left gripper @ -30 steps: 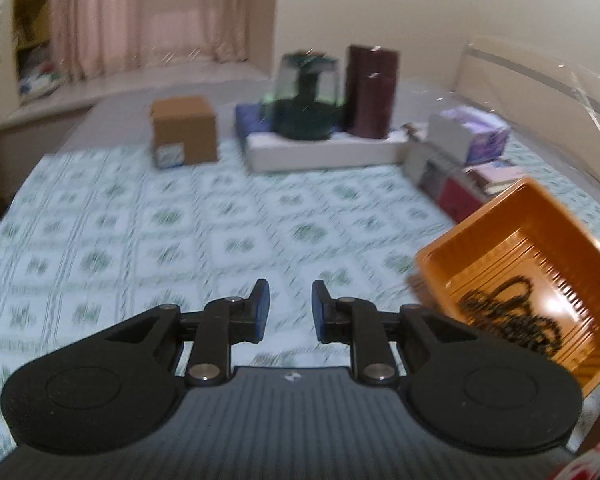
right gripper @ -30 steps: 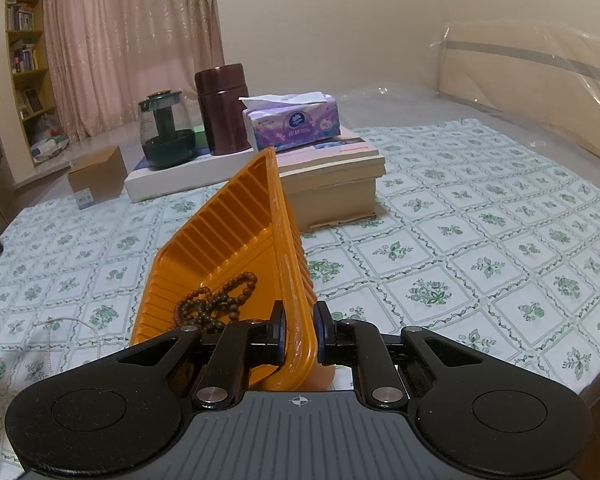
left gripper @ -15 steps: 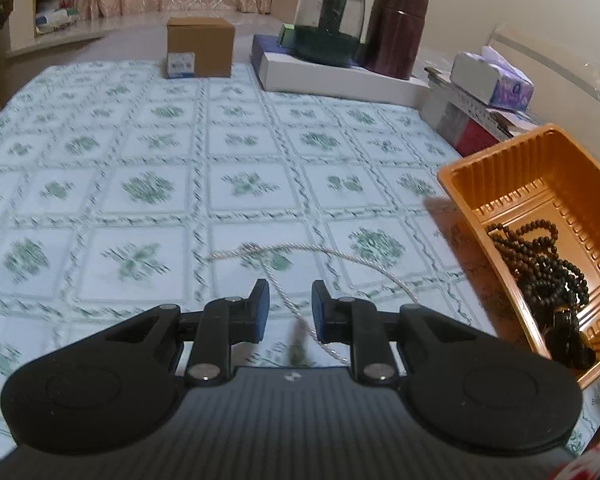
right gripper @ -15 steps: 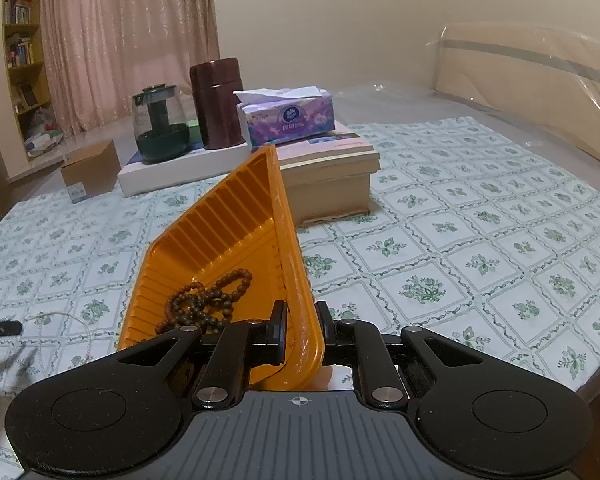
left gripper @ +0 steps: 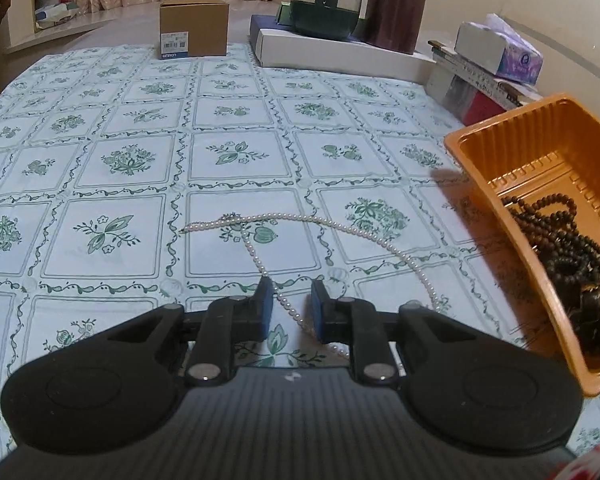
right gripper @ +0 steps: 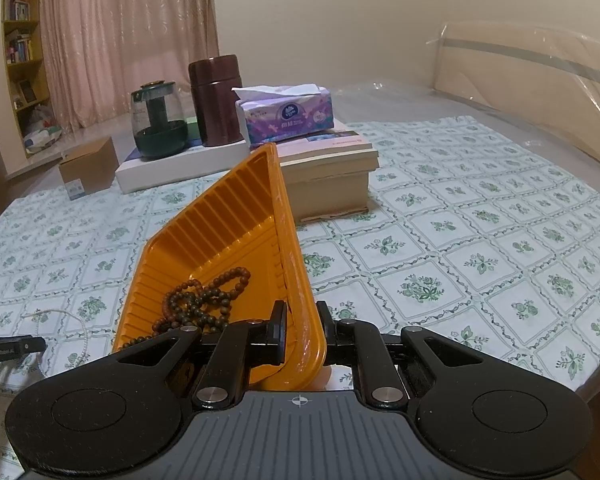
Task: Organize jewelry
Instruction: 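Close the left gripper on the white pearl necklace on the sheet, then carry the pearl necklace into the tray and open the left gripper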
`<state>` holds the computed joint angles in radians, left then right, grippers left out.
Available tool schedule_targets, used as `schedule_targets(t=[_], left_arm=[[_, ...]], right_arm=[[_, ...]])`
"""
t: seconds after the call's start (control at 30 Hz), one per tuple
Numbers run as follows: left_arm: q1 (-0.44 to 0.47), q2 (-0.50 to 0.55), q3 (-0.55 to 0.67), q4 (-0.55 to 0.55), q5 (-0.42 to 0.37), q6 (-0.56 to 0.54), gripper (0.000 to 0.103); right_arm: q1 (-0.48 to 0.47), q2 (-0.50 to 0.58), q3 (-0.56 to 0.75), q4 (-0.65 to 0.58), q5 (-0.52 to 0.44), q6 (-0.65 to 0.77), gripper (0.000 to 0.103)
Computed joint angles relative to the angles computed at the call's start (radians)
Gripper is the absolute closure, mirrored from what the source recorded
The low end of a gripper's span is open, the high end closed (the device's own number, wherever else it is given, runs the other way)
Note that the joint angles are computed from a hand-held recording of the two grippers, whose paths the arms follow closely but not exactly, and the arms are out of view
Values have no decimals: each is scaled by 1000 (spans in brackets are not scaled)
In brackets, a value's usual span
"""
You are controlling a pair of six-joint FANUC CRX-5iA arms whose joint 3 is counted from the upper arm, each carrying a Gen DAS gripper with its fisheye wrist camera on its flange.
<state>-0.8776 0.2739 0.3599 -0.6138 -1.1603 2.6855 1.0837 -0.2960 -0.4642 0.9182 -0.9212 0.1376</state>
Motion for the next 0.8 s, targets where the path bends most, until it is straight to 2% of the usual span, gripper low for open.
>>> schedule_targets(t=[0.07, 0.17, 0.47, 0.8], left_arm=[[-2, 5, 8, -7, -19, -14, 96], [4, -7, -6, 1, -16, -27, 101], [-9, -58, -46, -27, -40, -21, 102], [-26, -73, -7, -67, -70, -68, 102]], right_arm=[[-1, 1, -1, 1, -1, 0, 89], [0, -1, -3, 0, -1, -1, 89], [2, 1, 1, -2, -6, 1, 89], [4, -2, 3, 0, -6, 1, 89]])
